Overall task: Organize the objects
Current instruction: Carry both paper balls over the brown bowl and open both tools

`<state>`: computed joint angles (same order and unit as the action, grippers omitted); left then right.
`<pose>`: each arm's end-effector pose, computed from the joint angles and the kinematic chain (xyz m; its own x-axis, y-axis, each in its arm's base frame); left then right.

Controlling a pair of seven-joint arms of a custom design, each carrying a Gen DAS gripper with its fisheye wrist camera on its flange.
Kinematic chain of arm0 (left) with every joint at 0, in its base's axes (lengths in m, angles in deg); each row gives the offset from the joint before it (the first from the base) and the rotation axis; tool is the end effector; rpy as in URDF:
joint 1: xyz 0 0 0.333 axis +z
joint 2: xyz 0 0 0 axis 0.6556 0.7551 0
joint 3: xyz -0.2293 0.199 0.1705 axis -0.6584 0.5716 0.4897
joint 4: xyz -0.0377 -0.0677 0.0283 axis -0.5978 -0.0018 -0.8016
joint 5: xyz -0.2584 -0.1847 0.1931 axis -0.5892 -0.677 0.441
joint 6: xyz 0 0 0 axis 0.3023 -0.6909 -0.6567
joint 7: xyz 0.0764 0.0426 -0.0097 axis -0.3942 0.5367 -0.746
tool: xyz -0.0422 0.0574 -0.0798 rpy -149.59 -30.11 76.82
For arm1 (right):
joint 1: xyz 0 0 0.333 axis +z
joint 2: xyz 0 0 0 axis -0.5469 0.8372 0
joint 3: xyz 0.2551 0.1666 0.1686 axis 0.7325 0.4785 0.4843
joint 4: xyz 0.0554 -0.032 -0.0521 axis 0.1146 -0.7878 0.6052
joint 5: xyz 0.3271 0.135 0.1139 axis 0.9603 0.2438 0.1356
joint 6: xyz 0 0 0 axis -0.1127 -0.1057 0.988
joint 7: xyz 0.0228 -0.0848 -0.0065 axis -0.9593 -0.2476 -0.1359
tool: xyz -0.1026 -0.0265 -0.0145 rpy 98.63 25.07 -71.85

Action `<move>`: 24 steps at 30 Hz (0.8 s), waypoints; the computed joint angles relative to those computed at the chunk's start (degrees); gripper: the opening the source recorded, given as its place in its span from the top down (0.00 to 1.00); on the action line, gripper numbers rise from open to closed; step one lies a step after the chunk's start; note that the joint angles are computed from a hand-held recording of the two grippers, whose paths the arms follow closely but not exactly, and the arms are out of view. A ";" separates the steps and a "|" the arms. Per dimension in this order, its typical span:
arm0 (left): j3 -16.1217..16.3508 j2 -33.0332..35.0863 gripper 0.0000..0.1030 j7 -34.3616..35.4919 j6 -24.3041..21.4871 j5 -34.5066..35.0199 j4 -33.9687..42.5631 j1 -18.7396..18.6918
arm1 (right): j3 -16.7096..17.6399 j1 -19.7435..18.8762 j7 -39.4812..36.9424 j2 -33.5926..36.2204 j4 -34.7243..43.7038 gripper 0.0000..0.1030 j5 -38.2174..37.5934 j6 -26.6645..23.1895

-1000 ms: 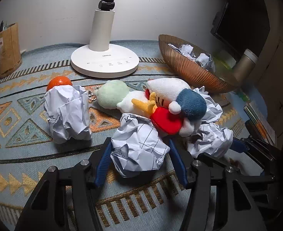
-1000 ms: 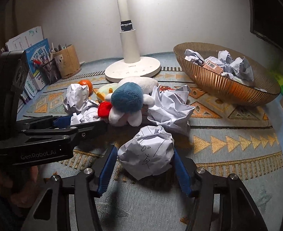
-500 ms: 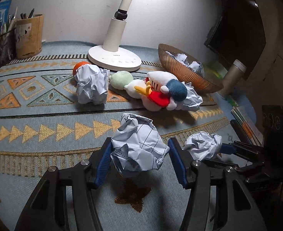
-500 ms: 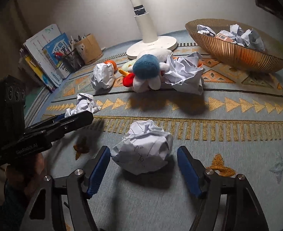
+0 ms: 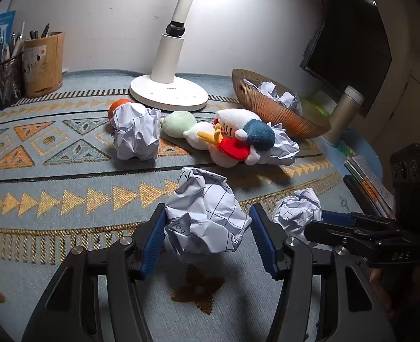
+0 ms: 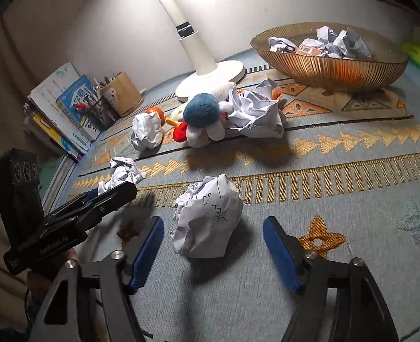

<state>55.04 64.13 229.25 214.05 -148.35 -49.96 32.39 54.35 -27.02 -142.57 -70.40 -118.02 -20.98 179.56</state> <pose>0.5131 -0.1620 0.4160 -0.6492 -0.6955 0.3081 -0.6471 0.2920 -0.7043 0.3897 0.2042 0.4253 -0.1932 -0.8999 -0.3909 -0.7201 0.4007 -0.5665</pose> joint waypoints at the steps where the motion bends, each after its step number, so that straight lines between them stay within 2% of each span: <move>1: 0.01 -0.03 0.46 0.16 -0.14 -0.17 0.01 0.02 | -0.66 0.56 -1.76 0.94 0.24 0.46 1.66 0.59; 4: -0.11 -0.17 0.46 0.49 0.31 -0.22 -0.15 -0.20 | 0.22 -0.25 2.29 2.75 2.14 0.53 -2.31 0.89; 5: -0.17 -0.29 0.46 0.77 0.62 -0.42 -0.25 -0.30 | -0.61 0.60 0.85 3.00 2.28 0.60 -1.58 1.53; 8: -0.22 -1.32 0.46 2.46 1.09 -2.18 -0.85 -0.55 | -0.64 0.97 4.00 1.93 2.85 0.60 -5.33 1.36; 12: 0.75 -3.86 0.46 -0.52 -6.04 0.22 0.41 -0.14 | -1.60 2.51 -1.74 -4.67 0.55 0.60 -0.88 -2.38; 14: 0.66 -4.63 0.46 -0.77 -7.57 0.98 3.14 -0.70 | -1.91 2.73 -6.65 -9.56 -0.43 0.60 3.99 -6.92; 16: -0.11 -4.31 0.46 -0.10 -5.88 0.80 7.10 -1.95 | -1.17 0.43 -8.19 -14.13 -0.44 0.60 5.00 -10.75; 18: -1.26 -2.56 0.46 -2.00 -1.98 1.57 12.04 -3.57 | -0.25 -2.51 -9.34 -17.53 0.36 0.60 5.95 -15.10; 21: -2.89 1.92 0.46 -4.45 0.54 3.25 19.91 -5.41 | 0.00 -6.59 -9.29 -19.44 2.12 0.60 6.87 -18.79; 24: -4.36 8.80 0.46 -13.50 0.05 11.52 28.38 -6.81 | -0.64 -9.48 -9.45 -18.13 4.43 0.60 6.99 -19.86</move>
